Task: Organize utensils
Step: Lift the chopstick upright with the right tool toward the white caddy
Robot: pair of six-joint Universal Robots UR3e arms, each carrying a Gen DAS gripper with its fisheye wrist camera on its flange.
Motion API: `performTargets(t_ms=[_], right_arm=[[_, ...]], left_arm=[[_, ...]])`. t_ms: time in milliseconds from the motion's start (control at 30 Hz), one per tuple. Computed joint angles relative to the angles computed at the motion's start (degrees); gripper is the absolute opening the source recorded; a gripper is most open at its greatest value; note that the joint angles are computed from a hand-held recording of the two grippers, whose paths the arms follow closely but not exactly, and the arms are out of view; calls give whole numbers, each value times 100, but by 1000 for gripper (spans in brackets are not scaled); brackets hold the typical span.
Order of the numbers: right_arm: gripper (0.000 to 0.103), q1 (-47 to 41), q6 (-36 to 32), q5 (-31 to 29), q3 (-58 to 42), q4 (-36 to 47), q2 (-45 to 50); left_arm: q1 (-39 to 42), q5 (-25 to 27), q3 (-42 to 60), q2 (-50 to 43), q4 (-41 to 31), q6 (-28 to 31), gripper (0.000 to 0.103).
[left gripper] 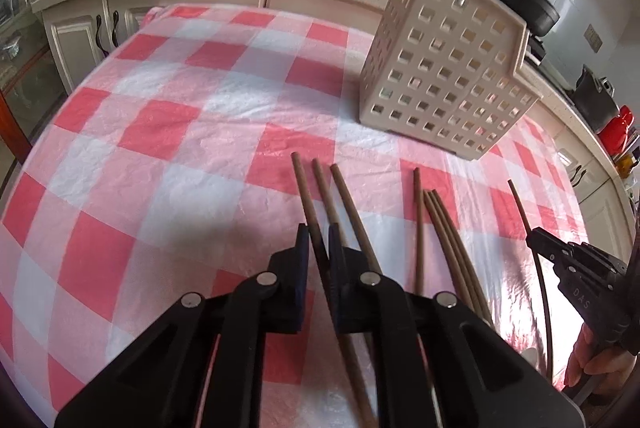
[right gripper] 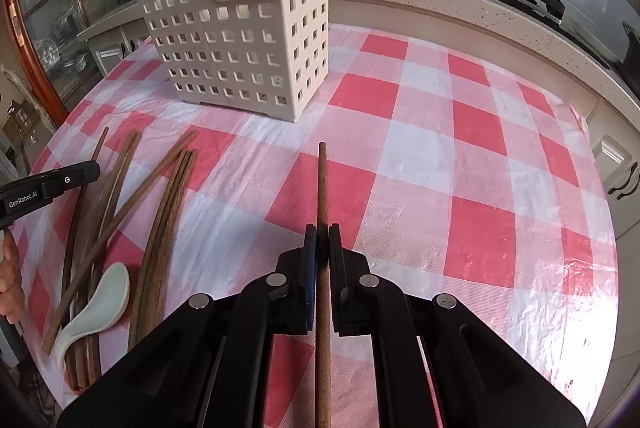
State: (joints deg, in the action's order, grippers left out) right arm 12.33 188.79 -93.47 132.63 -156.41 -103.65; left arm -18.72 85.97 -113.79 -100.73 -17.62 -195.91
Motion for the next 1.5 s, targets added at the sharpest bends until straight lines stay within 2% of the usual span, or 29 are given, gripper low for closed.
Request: performTargets(t_ms=[133, 400, 600, 867, 1200, 1500], right_arm=[[6, 223, 215, -182, -45, -51, -304], [6, 968, 678, -980, -222, -160, -638], [6, 1479, 936, -1557, -338, -345, -794], [6, 1939, 1137, -2032, -181, -817, -896], [6, 2344, 1162, -2549, -206, -785, -1078], [6, 3231, 1113, -3550, -587, -872, -845]], left_arm=[[6, 45, -285, 422, 275, 112, 9], [-81, 208, -817, 1167, 725, 363, 9], [-249, 551, -1120, 1786, 1108, 495, 6], [-607, 980, -1393, 2208, 1523, 633, 6], [-741, 1150, -1468, 2591, 1490, 704, 6], [-1009, 1408, -1439, 2736, 1545, 776, 6]])
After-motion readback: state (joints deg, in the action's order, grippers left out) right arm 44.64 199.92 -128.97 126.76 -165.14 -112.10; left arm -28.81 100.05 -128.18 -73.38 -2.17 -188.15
